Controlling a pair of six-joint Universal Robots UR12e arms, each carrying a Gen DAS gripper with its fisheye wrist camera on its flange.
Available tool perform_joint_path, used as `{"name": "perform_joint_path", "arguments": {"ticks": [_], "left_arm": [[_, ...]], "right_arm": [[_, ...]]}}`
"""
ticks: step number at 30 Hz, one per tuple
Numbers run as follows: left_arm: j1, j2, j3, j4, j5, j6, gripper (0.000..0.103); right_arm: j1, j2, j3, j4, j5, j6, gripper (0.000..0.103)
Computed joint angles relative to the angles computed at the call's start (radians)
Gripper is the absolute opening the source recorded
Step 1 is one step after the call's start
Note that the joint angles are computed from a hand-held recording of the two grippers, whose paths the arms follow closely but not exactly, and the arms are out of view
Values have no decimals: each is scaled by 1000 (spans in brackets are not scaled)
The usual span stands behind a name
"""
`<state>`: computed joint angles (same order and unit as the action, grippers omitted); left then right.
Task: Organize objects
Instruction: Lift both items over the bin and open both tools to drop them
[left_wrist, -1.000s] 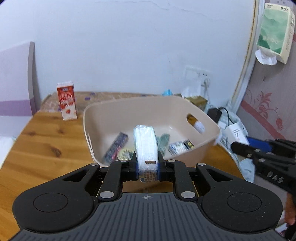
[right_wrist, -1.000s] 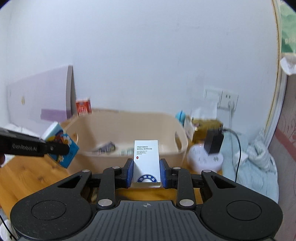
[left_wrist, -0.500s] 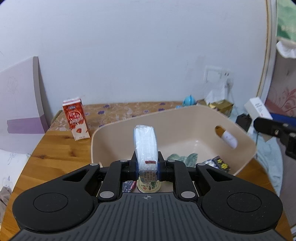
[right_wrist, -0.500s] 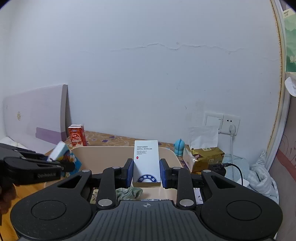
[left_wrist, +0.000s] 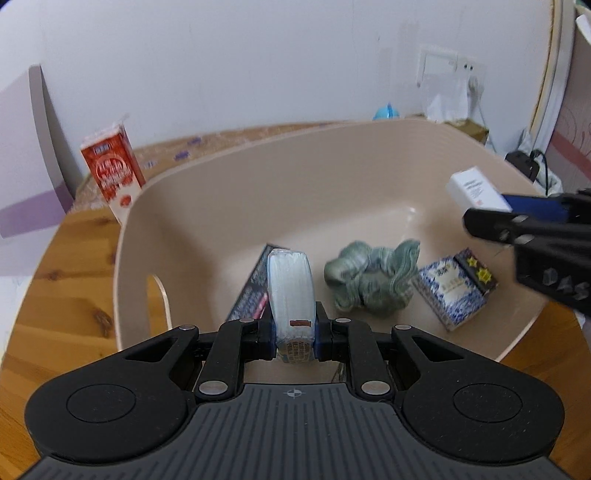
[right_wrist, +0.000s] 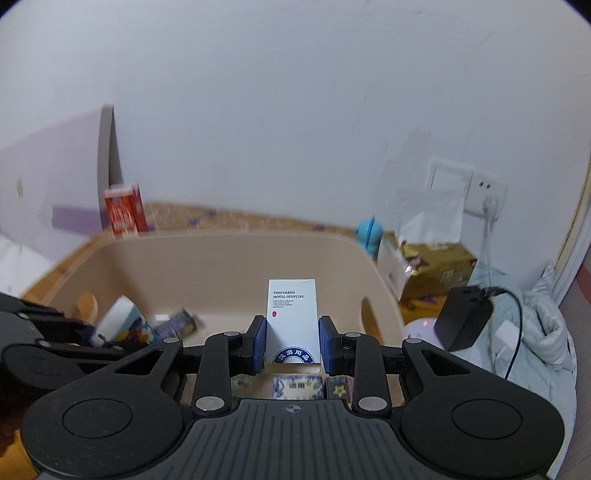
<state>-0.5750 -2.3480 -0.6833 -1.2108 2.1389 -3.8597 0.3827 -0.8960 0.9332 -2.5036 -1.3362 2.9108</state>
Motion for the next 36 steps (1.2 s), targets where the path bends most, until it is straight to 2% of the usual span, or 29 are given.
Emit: {"name": "perform_joint_path", "arguments": {"ticks": [6,10,14,19,24,25,26,27,28,30,32,34,35,36], "left_arm": [[7,6,-4,-12,-36,-27,18],[8,8,-6,-27,-35,-37,18],[7,11,-7,-37,-43,-27,18],[3,15,-13,-51,-61,-22,18],[4,29,-31,-46,-75,-36,20],[3,33,-38,-37,-73,-29,22],[3,34,-42,-27,-77,-19,29],[2,36,-47,-17,-77,-12,37],[1,37,-51,-6,-76,-7,40],[-3,41,-62,27,-71,9,56],[-10,46,-76,68,-56,24,62],[-18,52,-87,98,-28,28,63],[-20,58,-96,116,-23,28,65],[-22,63,-100,118,-14,20,75]], "right_arm": [[21,44,-83,186,-88,-78,28],[22,35,-76,210,-98,-70,29],[12,26,-81,308,-51,-32,29],[16,-12,-12,273,-79,-18,29],[16,-26,0,283,-76,-1,29],[17,-28,2,280,-82,-1,29],[18,-31,7,269,-92,5,41],[20,-32,9,257,-98,12,44],[20,-31,8,254,-101,16,47],[21,-33,12,234,-113,15,62],[22,-43,31,199,-113,8,65],[22,-53,46,168,-120,10,66],[24,-61,58,142,-132,16,70],[25,-68,72,113,-146,21,75]]}}
